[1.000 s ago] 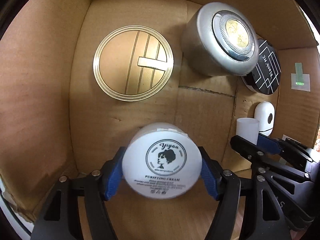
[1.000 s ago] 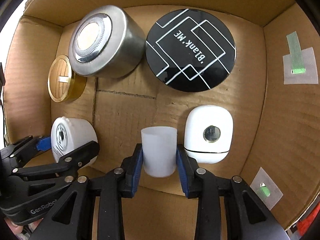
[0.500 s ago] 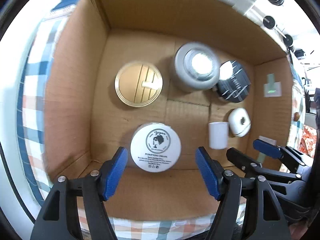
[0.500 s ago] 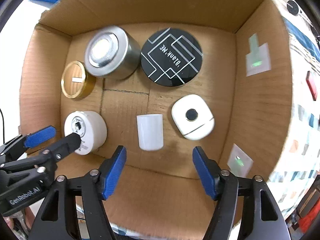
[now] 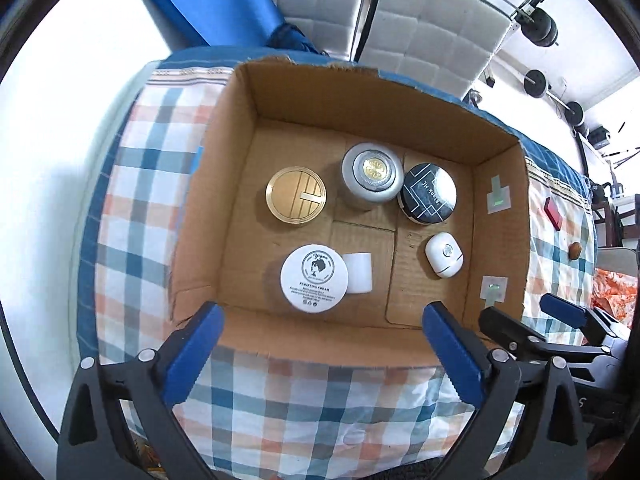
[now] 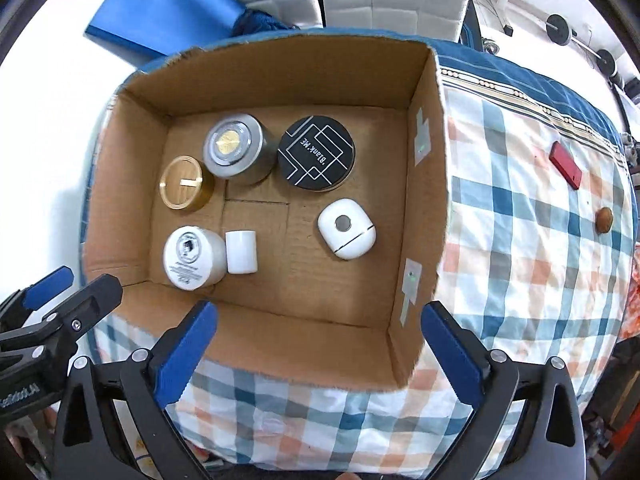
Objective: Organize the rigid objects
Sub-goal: 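Raise both tools out of the box toward the red case and walnut, then grasp the red card case with the left tool while the right tool grasps the walnut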
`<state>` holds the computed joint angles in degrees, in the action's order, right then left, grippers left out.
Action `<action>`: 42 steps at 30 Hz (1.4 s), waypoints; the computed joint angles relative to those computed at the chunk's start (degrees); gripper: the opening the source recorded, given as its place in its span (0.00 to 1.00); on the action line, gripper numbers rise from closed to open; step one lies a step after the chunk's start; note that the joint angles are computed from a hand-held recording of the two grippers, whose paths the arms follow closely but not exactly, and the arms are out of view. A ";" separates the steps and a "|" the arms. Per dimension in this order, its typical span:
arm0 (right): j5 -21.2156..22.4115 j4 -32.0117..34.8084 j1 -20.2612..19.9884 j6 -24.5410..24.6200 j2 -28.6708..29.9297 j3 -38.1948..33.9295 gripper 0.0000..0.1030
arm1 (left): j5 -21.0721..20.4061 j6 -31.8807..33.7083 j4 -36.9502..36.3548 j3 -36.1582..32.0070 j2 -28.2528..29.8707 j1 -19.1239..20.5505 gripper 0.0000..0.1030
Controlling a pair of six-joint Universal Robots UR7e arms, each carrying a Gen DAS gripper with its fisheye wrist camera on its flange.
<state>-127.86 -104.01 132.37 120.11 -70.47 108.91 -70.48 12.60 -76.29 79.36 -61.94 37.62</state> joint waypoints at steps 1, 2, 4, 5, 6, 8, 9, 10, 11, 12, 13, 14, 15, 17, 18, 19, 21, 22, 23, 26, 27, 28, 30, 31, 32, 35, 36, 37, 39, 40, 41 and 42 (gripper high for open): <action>-0.28 1.80 0.84 0.86 0.31 -1.03 1.00 | 0.06 0.12 -0.03 0.06 -0.62 -0.28 1.00; -0.58 3.10 1.31 1.45 0.79 -1.98 1.00 | 0.03 -0.02 -0.39 0.72 -1.39 -0.65 1.00; -0.71 5.68 2.64 3.29 1.91 -3.84 1.00 | 0.01 -0.19 -0.41 0.89 -2.46 -1.18 1.00; -0.93 6.49 3.29 3.73 2.13 -4.46 1.00 | -0.15 -0.21 -0.39 0.81 -2.86 -1.39 1.00; -1.04 7.84 4.02 4.52 2.40 -5.34 1.00 | -0.30 -0.22 -0.44 0.87 -3.31 -1.62 1.00; -1.24 10.02 5.18 5.77 2.99 -6.72 1.00 | -0.32 -0.09 -0.75 1.25 -4.43 -2.30 1.00; -1.37 11.44 5.84 6.50 3.25 -7.47 1.00 | -0.36 -0.19 -0.88 1.38 -4.87 -2.55 1.00; -1.66 12.03 6.25 6.85 3.27 -7.78 1.00 | -0.47 -0.32 -0.95 1.43 -5.24 -2.80 1.00; -1.86 12.82 6.86 7.36 3.24 -8.30 1.00 | -0.69 -0.47 -0.94 1.48 -5.68 -3.15 1.00; -2.05 12.88 7.46 7.71 3.03 -8.23 1.00 | -0.87 -0.71 -0.83 1.49 -5.95 -3.42 1.00; -2.26 13.12 7.97 8.13 2.85 -8.32 1.00 | -1.13 -1.10 -0.72 1.55 -6.25 -3.78 1.00; -2.54 13.33 8.58 8.74 2.56 -8.15 1.00 | -1.37 -1.35 -0.71 1.73 -6.57 -4.24 1.00; -2.70 13.46 9.20 9.38 2.22 -7.89 1.00 | -1.48 -1.46 -0.77 2.03 -6.91 -4.75 1.00; -2.91 13.75 10.71 11.76 1.12 -6.86 1.00 | -2.25 -1.58 -1.34 3.21 -7.81 -6.28 1.00; -2.78 14.10 11.69 13.49 0.28 -6.03 1.00 | -2.80 -1.70 -1.70 3.86 -8.18 -7.01 1.00; -2.37 14.86 12.56 15.20 -0.40 -5.50 1.00 | -3.61 -1.72 -1.97 4.62 -8.54 -7.93 1.00; -1.25 16.92 14.74 20.22 -2.27 -3.91 1.00 | -6.06 -1.64 -2.73 6.47 -9.20 -10.14 1.00; -0.50 18.28 15.80 22.92 -3.25 -3.18 1.00 | -7.27 -1.63 -3.18 7.78 -9.52 -11.64 1.00; 0.52 20.05 17.02 26.11 -4.19 -2.54 1.00 | -8.12 -1.67 -3.47 8.65 -9.66 -12.64 1.00; 4.27 25.48 21.28 36.85 -7.40 -0.38 1.00 | -12.54 -2.11 -5.45 12.39 -9.63 -16.88 1.00; 6.21 27.78 23.22 41.49 -8.78 0.54 1.00 | -14.09 -2.30 -6.76 14.03 -9.39 -18.60 1.00; 7.85 29.47 24.69 44.99 -9.89 1.37 1.00 | -15.20 -2.48 -8.16 15.61 -9.07 -20.22 1.00; 11.76 32.58 27.52 51.33 -12.41 3.18 1.00 | -16.99 -2.84 -11.39 18.61 -8.06 -23.28 1.00; 14.09 33.74 29.29 54.68 -14.42 4.83 1.00 | -17.64 -2.92 -13.05 19.86 -7.58 -24.54 1.00; 15.99 34.28 30.73 57.16 -16.25 6.45 1.00 | -18.30 -3.13 -15.87 21.77 -6.63 -26.35 1.00; 20.77 35.02 34.65 63.16 -22.34 12.12 1.00 | -19.27 -4.44 -20.87 25.03 -2.42 -30.38 1.00; 21.73 34.76 35.86 64.77 -24.46 14.22 1.00 | -19.37 -5.00 -21.77 25.64 -1.07 -31.31 1.00; 22.59 34.58 37.19 66.64 -26.74 16.49 1.00 | -19.64 -5.78 -22.85 26.27 0.93 -32.43 1.00; 24.24 33.50 38.69 69.01 -31.34 20.96 0.98 | -20.18 -6.76 -24.27 27.04 3.66 -33.90 1.00; 24.64 32.86 39.72 70.58 -33.74 23.35 0.96 | -20.47 -7.25 -25.04 27.33 5.33 -34.66 1.00; 24.74 32.51 40.56 71.73 -35.42 24.91 0.89 | -20.53 -7.49 -25.81 27.78 6.29 -35.24 1.00; 24.97 31.93 41.57 72.99 -37.81 27.00 0.85 | -20.46 -7.62 -26.48 28.05 7.22 -35.77 1.00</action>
<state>-102.89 -72.08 173.94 193.10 -108.28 135.91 -90.94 4.98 -102.77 107.41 -54.72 1.85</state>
